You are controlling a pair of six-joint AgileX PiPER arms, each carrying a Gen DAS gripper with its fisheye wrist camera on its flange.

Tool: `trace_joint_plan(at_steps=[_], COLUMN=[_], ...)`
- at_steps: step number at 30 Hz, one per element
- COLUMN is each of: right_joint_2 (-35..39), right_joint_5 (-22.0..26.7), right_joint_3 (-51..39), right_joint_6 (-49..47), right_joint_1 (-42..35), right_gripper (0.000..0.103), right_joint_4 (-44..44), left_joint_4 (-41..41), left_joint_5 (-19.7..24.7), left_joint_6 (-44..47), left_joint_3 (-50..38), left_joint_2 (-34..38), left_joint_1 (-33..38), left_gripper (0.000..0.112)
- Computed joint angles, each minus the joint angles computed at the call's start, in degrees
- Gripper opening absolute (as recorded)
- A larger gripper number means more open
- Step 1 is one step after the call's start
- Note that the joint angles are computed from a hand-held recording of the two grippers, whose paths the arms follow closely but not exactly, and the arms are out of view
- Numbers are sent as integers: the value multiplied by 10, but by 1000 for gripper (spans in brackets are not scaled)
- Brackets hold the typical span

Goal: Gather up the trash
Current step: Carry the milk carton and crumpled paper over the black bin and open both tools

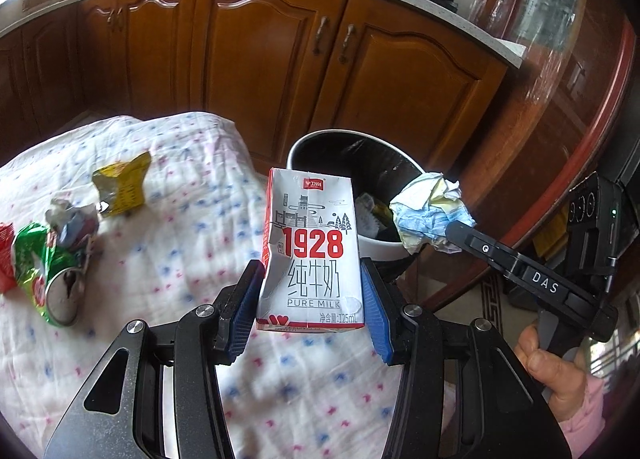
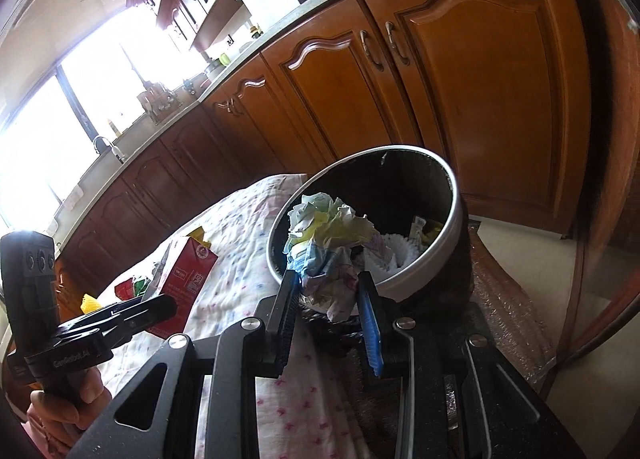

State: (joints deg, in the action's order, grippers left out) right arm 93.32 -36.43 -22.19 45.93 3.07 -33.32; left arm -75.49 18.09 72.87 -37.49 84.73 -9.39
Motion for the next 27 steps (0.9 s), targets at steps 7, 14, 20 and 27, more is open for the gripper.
trace_joint_plan(at_steps=[7, 14, 20, 27], right_joint_2=[3, 13, 30, 59], right_joint_5=[6, 33, 78, 119], right_joint_3=[-15, -53, -96, -147], right_joint_6=[8, 10, 30, 83], right_joint_1=[-27, -37, -32, -35], right_gripper=[30, 30, 30, 30], right_joint_4=[-23, -35, -64, -128], left_joint_4=[49, 125, 216, 346], left_joint_5=[-11, -27, -26, 0], left_joint_6=[-57, -143, -245, -377], left_joint_3=[-41, -103, -164, -242], left_joint_2=[30, 75, 125, 180], left_joint_1=[-28, -62, -83, -101], left_gripper=[47, 47, 47, 47])
